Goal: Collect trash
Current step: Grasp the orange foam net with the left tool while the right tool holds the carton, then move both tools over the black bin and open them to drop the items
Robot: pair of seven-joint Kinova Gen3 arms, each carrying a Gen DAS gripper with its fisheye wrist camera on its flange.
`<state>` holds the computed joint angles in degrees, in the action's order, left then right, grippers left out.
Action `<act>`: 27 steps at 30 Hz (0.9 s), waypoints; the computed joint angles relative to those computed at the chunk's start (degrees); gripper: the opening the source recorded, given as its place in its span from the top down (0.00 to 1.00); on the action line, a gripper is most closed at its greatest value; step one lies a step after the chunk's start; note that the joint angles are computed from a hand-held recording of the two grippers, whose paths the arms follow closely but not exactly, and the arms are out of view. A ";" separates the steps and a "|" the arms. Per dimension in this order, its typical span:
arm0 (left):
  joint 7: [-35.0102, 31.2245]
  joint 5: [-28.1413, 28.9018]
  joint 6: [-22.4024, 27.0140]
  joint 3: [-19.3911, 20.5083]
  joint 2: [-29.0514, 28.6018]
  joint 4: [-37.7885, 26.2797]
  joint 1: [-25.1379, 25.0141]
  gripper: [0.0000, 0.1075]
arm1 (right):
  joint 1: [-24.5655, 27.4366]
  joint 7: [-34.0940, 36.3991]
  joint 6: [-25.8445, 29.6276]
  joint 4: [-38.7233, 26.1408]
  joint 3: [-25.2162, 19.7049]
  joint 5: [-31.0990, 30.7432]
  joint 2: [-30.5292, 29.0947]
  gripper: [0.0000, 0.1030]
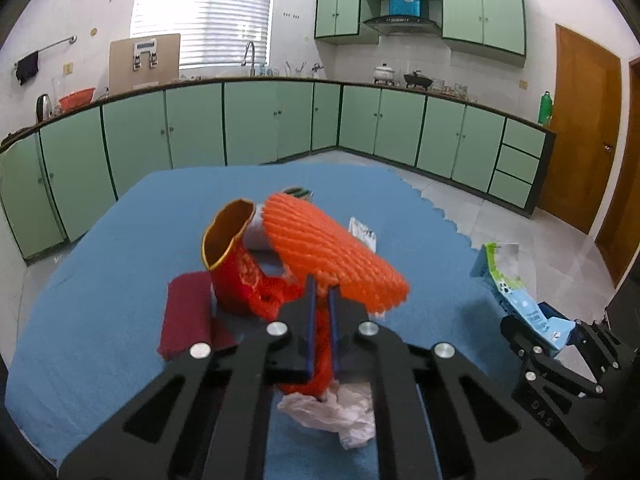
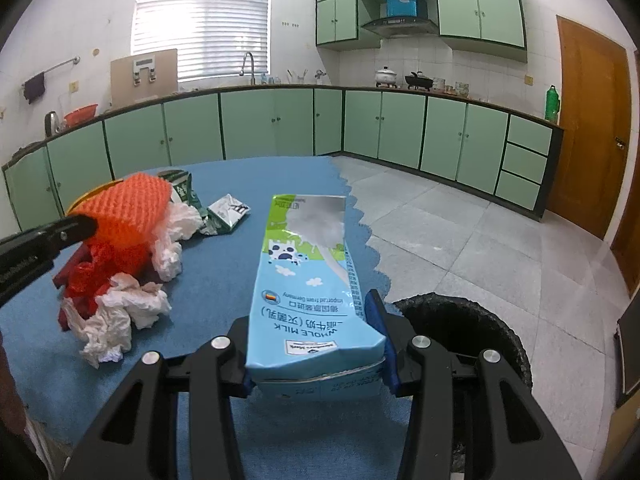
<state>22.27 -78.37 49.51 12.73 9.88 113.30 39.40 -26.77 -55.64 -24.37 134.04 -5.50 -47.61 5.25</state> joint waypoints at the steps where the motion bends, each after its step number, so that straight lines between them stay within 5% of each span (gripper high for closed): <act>1: 0.25 -0.58 0.15 0.11 -0.27 0.02 0.25 0.96 | 0.01 0.16 -0.02 -0.02 0.05 -0.13 -0.21 0.56; 9: -0.90 -2.93 -1.65 1.10 -0.79 -1.74 0.39 0.96 | 2.82 1.41 0.67 -0.37 -0.17 -2.19 -3.45 0.56; 27: -8.13 -2.87 -12.34 -3.03 8.81 -14.35 5.23 0.96 | 20.06 9.01 7.46 -1.31 -0.73 -7.36 -8.68 0.56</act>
<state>14.13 -81.24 37.17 9.70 18.69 98.95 44.62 -6.71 -46.63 -16.92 132.74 -6.23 -54.97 -3.43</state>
